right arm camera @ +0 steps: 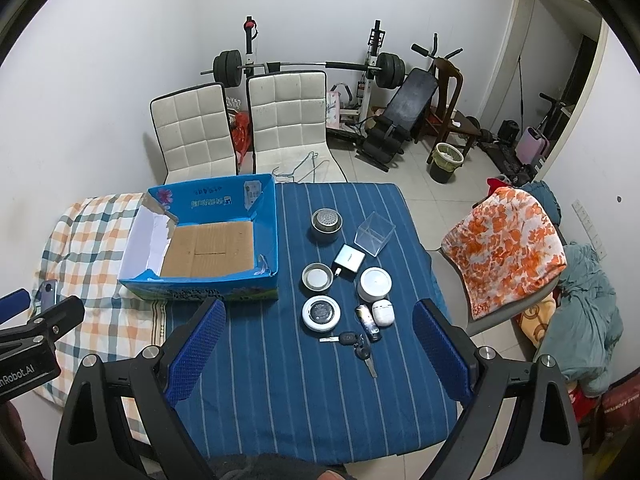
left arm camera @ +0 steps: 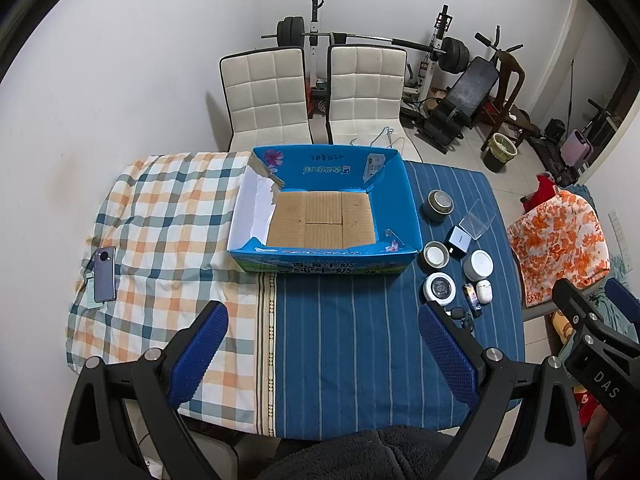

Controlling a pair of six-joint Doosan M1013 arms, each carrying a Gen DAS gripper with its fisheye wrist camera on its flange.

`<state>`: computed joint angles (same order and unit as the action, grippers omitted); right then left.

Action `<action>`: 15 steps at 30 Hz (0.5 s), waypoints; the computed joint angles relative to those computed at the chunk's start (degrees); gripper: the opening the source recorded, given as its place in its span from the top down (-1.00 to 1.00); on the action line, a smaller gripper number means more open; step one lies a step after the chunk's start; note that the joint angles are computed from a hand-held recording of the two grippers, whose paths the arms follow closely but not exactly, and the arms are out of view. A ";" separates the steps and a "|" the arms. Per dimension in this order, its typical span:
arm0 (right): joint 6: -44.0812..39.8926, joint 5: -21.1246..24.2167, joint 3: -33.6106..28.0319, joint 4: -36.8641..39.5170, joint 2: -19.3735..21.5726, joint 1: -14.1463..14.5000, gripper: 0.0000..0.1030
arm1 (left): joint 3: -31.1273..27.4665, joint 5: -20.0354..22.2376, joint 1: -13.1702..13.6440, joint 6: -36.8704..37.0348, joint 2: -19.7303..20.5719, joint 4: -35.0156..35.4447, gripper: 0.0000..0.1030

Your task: Organize rigid objects

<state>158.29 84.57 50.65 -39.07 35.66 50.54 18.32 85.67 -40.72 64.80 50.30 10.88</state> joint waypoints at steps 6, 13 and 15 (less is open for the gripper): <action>0.17 -0.06 0.24 0.15 -0.03 0.10 -0.88 | 1.03 -0.40 0.22 0.27 -0.60 -0.28 -0.89; 0.63 -0.06 0.53 0.21 -0.13 0.30 -0.88 | 1.79 -0.76 0.28 0.26 -0.99 -0.24 -0.89; 0.55 -0.06 0.51 0.24 -0.13 0.29 -0.88 | 1.84 -0.82 0.26 0.29 -0.99 -0.32 -0.89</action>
<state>158.84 84.51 51.16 -38.84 35.54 50.83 20.16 84.85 -40.46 65.08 49.31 10.56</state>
